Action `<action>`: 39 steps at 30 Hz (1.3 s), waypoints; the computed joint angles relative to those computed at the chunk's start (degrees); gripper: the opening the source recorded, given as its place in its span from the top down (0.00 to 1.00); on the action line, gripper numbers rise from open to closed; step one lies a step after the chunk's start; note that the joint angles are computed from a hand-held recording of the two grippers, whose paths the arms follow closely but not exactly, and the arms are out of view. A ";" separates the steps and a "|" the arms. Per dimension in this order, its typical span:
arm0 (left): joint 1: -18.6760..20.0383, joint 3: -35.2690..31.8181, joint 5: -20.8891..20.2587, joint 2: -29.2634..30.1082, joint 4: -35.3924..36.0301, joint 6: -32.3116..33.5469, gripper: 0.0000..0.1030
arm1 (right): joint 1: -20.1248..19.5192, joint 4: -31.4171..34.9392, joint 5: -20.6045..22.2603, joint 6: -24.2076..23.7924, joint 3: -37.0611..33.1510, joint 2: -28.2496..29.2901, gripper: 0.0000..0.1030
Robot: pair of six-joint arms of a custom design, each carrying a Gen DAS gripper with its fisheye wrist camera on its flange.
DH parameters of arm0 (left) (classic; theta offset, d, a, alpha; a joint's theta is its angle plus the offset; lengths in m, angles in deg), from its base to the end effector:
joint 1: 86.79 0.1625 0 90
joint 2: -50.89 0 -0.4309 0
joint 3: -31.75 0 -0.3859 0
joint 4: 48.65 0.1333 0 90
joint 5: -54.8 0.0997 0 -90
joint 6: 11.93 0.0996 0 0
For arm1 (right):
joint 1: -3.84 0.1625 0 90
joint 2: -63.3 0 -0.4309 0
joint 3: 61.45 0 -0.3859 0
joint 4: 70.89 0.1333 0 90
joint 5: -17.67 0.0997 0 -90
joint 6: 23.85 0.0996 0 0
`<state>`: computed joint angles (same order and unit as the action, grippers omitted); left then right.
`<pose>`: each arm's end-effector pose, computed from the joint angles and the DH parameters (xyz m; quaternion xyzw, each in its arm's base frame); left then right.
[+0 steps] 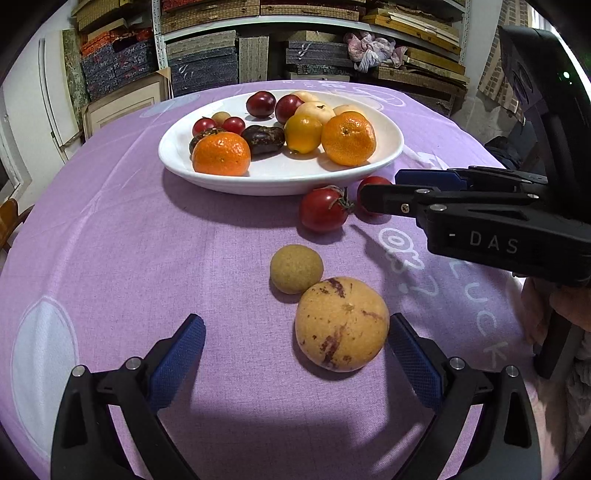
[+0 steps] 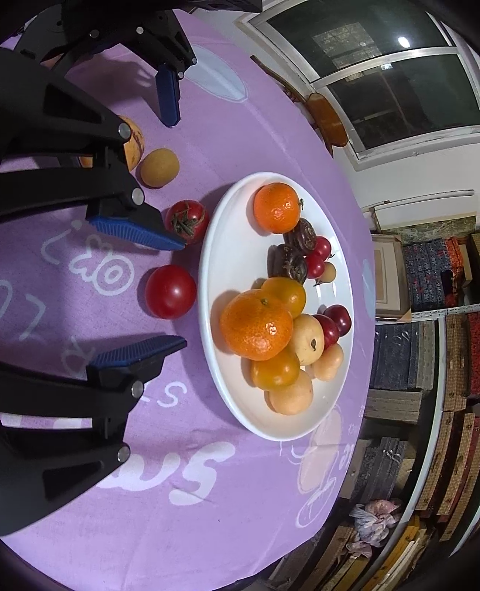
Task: Organize fruits
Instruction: 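Grasp the red tomato with the right gripper while the left gripper grasps the spotted tan pear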
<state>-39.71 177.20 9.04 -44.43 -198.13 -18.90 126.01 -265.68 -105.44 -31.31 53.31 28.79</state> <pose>-0.0676 -0.3705 0.2412 0.2557 0.8877 -0.2267 0.3084 0.3574 -0.4200 -0.0082 0.2605 -0.9017 0.2586 0.2284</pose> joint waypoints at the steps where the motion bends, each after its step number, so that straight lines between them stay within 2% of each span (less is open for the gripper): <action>1: -0.01 -0.01 0.04 0.00 0.05 -0.01 0.03 | -0.09 0.67 0.10 0.33 -0.31 0.10 0.54; 6: 0.06 -0.06 0.05 0.00 0.07 0.12 0.03 | -0.06 2.71 -0.14 0.52 -1.64 0.63 0.56; 9: 0.29 -0.05 -0.57 -0.23 -0.38 0.13 0.03 | -0.28 4.72 -0.02 1.22 -2.53 0.93 0.69; 17: 0.70 -0.18 -1.25 -0.32 -1.01 0.37 0.03 | -0.75 4.30 1.39 1.92 -1.27 0.15 0.69; 23: 1.52 -0.04 -3.07 -0.96 -2.98 0.94 0.03 | -0.28 2.62 0.70 2.54 1.78 -1.14 0.69; 34: 0.00 0.86 -1.62 -0.98 -5.56 2.20 0.04 | -0.47 1.63 1.91 3.69 3.55 -1.92 0.69; 39: 0.01 0.62 -1.89 -0.51 -4.58 2.72 0.16 | -0.48 1.67 1.87 3.65 3.57 -1.99 0.69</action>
